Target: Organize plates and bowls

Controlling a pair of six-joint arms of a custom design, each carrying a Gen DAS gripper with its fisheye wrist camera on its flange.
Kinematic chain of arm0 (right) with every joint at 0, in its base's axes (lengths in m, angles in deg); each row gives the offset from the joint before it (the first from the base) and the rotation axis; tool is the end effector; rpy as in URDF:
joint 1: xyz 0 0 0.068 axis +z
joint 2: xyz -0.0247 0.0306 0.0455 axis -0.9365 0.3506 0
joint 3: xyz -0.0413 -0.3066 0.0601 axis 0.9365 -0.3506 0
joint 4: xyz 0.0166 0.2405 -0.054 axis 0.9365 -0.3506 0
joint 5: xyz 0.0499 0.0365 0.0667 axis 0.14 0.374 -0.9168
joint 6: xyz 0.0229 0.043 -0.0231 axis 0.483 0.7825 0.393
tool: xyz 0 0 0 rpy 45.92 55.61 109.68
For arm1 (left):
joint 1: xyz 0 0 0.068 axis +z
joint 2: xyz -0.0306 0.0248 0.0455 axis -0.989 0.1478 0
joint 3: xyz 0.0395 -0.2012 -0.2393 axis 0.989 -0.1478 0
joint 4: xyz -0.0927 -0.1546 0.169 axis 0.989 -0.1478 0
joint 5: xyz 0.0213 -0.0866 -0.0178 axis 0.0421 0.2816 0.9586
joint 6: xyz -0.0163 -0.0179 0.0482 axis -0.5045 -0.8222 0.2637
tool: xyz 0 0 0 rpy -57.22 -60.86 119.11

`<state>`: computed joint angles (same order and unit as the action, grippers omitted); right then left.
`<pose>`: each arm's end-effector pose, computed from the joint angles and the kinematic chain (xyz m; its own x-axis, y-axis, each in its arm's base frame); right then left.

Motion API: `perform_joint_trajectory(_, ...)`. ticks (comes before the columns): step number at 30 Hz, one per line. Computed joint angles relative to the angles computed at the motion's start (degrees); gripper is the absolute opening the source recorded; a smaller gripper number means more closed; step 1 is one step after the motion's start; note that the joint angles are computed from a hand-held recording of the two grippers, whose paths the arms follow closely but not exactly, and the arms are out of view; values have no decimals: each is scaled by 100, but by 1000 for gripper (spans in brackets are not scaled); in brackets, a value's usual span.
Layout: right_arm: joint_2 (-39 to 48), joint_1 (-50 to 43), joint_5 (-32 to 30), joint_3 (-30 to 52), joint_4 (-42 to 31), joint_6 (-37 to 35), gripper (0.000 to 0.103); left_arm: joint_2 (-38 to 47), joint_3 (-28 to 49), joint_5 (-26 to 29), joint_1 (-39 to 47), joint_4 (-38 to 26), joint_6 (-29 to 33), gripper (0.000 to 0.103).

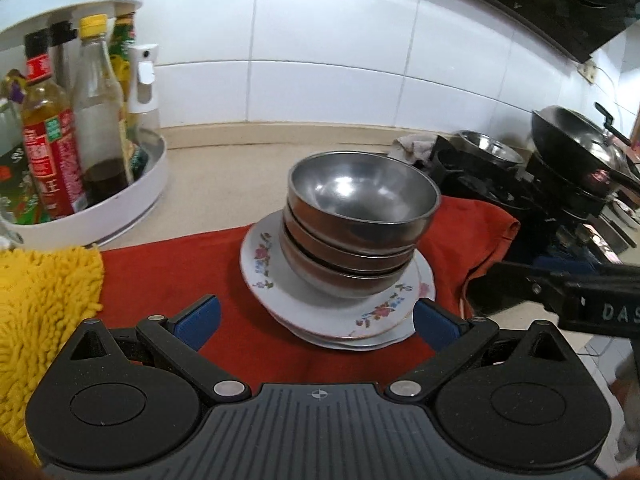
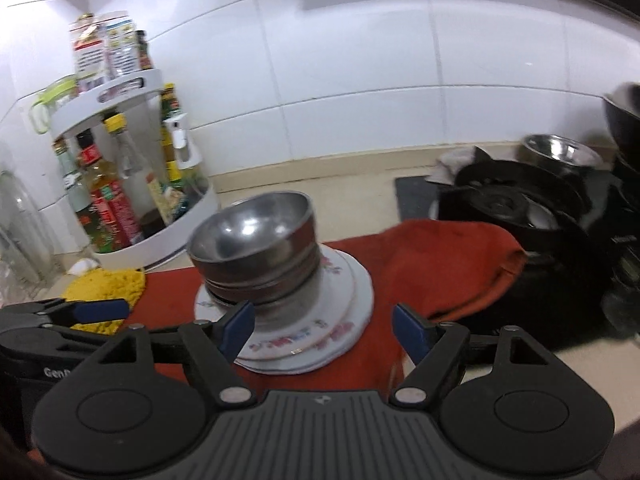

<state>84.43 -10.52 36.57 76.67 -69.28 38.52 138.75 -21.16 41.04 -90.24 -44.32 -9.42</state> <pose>0.1929 0.2699 0.2558 -0.5205 0.2875 -0.8040 0.1803 0.9574 0.2257 0.2984 -0.0574 0.2490 -0.5746 0.2430 -0.7815 0.4850 0.8703 -0.0860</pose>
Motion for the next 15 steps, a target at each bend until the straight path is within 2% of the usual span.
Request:
perform_joint_trajectory(6,85,213,179,196,-483,603,72,-176,-92,-386,-100,30,-259,103)
perform_joint_trajectory(11,270,384,449,529,-939,805,76,-433,-298,-795,-289,190,-305,103)
perform_joint_trajectory(15,375,444,638,741,-1218,930,76,-572,-381,-906,-318,206,-394,103)
